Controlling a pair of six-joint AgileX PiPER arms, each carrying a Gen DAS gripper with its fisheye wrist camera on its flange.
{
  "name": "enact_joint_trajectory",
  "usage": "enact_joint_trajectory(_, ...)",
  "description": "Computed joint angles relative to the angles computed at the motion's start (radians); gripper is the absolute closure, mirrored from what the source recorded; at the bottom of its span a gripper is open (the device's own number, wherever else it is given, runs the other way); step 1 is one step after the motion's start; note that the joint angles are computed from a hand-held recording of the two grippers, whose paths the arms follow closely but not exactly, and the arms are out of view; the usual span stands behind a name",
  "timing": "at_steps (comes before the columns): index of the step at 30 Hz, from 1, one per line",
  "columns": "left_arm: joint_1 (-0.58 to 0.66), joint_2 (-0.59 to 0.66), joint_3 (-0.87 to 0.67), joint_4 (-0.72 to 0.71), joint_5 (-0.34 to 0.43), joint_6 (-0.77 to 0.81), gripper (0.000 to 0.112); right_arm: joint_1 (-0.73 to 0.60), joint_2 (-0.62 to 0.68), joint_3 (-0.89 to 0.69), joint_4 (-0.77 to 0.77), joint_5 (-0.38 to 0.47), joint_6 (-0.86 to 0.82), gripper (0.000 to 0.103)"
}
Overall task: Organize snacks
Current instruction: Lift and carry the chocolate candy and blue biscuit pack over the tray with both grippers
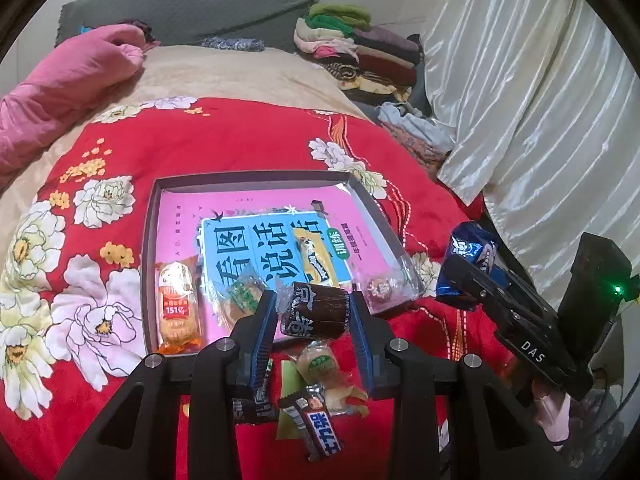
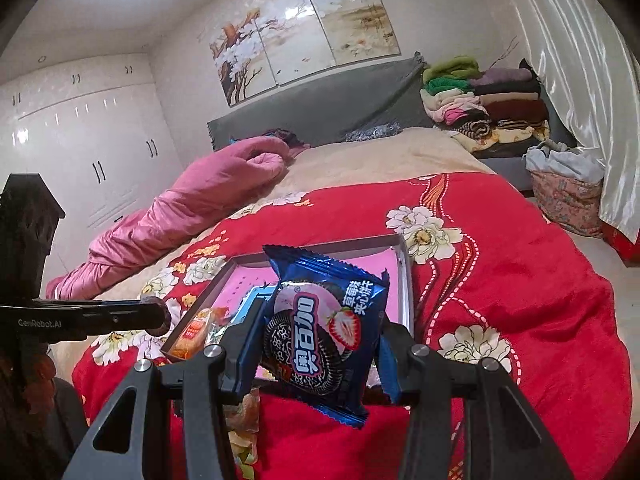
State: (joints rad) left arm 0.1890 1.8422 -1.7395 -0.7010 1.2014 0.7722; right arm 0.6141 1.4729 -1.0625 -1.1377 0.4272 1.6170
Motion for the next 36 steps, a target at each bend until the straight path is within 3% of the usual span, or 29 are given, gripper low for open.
enact_joint_trajectory(18, -0.052, 0.076, -0.060, 0.022, -0.043, -0.052, 0.075, 0.016, 0.065, -0.063, -0.045, 0.031, -0.012, 0.054)
enact_joint_trajectory(29, -0.088, 0.122, -0.071, 0.051, -0.062, -0.073, 0.075, -0.023, 0.141, -0.143, 0.119, -0.008, -0.208, 0.054)
enact_joint_trajectory(36, -0.110, 0.144, -0.070, 0.068, -0.072, -0.081, 0.075, -0.026, 0.195, -0.205, 0.199, 0.023, -0.322, 0.054)
